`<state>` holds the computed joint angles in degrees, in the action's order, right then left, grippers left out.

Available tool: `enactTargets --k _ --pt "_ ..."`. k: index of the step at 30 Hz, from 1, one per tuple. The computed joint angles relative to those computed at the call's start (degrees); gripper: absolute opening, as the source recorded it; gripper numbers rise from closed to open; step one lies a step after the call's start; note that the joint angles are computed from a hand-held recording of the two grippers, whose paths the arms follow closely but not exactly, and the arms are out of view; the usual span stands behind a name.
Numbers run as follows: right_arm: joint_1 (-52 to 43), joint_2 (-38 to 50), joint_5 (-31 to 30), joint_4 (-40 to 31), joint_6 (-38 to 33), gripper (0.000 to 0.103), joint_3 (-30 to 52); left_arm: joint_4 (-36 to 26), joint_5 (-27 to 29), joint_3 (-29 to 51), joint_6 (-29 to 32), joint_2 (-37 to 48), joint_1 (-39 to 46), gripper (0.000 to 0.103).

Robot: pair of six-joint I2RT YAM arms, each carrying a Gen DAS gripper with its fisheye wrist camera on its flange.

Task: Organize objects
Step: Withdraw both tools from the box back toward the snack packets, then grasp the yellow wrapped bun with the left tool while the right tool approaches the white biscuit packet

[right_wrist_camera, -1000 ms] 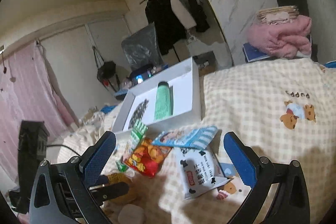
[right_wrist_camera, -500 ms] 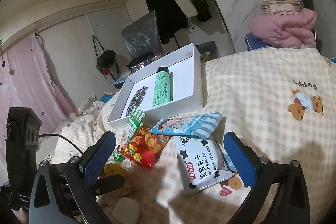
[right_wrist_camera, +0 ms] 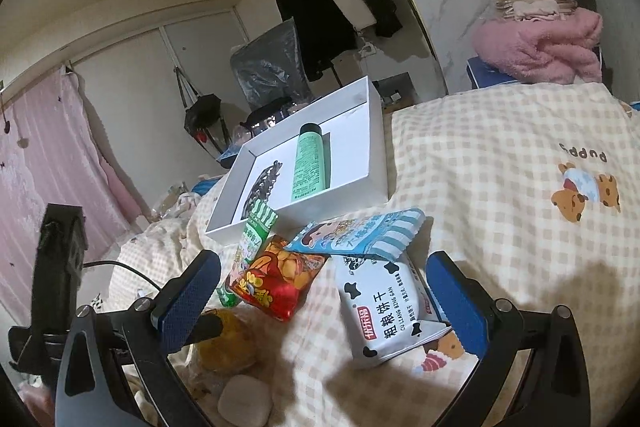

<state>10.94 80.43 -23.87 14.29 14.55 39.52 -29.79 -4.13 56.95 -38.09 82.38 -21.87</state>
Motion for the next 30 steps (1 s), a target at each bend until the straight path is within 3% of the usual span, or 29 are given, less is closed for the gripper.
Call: enactTargets --k 6,13,17,22,30 --pt "0.1 0.1 0.1 0.0 0.1 0.103 0.1 -1.1 -1.7 3.3 2.0 5.1 -1.6 0.079" --pt "0.6 0.2 -0.1 -0.3 -0.4 0.103 0.1 2.4 1.9 0.4 1.5 4.5 0.5 0.078" --pt "0.8 0.3 0.2 -0.3 -0.4 0.103 0.1 3.1 0.8 -0.7 1.4 3.2 0.1 0.064" --pt "0.3 0.3 -0.5 0.0 0.6 0.103 0.0 4.3 -2.3 -1.7 3.2 1.1 -2.3 0.061" --pt "-0.8 0.2 -1.9 1.0 2.7 0.103 -0.3 8.7 -2.5 -3.6 5.0 -2.0 -2.9 0.06"
